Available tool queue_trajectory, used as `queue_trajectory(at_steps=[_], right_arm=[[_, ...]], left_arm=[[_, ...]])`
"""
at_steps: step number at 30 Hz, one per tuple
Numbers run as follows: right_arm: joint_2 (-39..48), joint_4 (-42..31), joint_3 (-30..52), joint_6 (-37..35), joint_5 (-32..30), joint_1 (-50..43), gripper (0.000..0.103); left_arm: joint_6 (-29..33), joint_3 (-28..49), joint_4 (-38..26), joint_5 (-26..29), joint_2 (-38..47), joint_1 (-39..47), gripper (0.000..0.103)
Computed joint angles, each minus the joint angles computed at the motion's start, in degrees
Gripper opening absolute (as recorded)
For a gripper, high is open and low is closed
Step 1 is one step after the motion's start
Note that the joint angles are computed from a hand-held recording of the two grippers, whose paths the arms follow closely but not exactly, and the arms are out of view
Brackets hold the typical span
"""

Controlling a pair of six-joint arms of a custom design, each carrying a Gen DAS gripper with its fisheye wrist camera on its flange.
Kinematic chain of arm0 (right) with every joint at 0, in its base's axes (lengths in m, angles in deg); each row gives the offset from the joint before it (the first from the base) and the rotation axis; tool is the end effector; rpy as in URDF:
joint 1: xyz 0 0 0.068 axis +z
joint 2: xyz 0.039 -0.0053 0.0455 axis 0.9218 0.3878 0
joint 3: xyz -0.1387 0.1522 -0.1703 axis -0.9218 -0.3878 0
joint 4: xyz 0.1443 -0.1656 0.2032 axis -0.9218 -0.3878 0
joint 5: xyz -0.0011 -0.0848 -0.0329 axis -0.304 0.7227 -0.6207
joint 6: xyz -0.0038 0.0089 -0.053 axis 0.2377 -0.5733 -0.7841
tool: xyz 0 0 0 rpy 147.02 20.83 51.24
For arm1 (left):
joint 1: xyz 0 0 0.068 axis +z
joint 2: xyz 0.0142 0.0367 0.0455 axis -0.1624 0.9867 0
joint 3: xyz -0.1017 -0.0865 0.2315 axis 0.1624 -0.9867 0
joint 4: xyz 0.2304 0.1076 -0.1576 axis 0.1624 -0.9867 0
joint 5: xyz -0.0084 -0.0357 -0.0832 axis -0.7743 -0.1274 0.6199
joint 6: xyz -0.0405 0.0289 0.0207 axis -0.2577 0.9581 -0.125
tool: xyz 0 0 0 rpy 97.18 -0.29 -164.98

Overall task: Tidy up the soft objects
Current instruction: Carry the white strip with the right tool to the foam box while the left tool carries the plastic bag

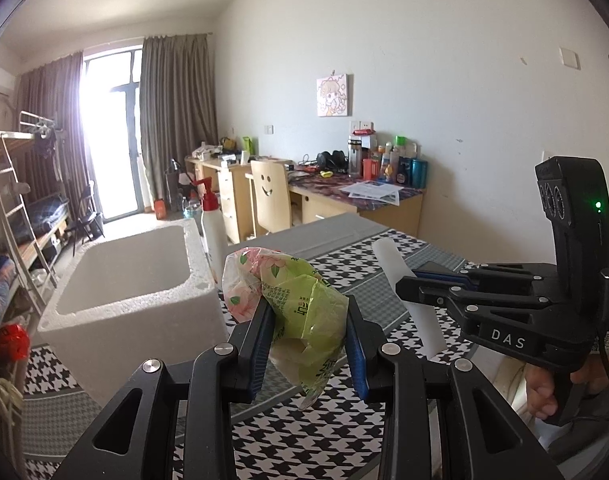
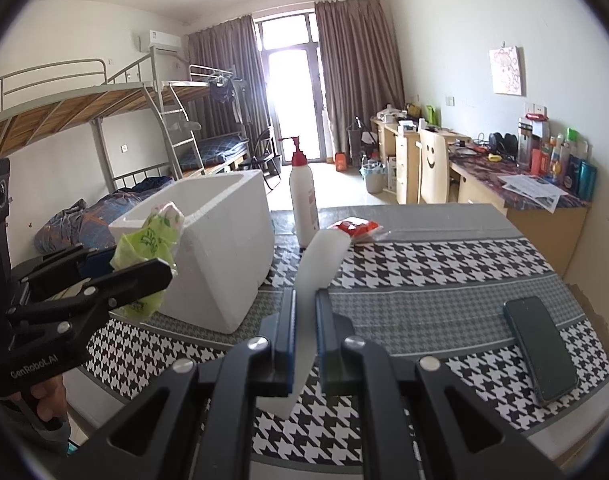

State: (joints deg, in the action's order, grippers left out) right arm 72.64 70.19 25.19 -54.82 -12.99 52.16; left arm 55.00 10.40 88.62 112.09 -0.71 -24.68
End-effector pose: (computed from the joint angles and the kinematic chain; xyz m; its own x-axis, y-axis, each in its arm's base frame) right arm 0.1812 -0.0405 0.1792 -0.4661 0.1333 -0.8746 0.0690 0.9911 0.1142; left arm 0.2507 -0.0879 0.1862 -0.2516 0.3227 -0.9124 0.7696 0.6383 0.0135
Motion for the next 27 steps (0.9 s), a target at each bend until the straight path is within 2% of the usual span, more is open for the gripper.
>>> queue_trajectory(at_steps=[15,27], right_arm=[[4.9,3.4,2.9,-0.9,-2.2,-1.3,0.011],[9.3,6.1,5.5,-1.1,-3.4,-1.2,0.011]], left_arm=[[-1.2,2.6,0.7,-2.4,1.1,-0.5,0.035],[-2.3,3.4,2.0,-0.9,1.2,1.8,0.035]])
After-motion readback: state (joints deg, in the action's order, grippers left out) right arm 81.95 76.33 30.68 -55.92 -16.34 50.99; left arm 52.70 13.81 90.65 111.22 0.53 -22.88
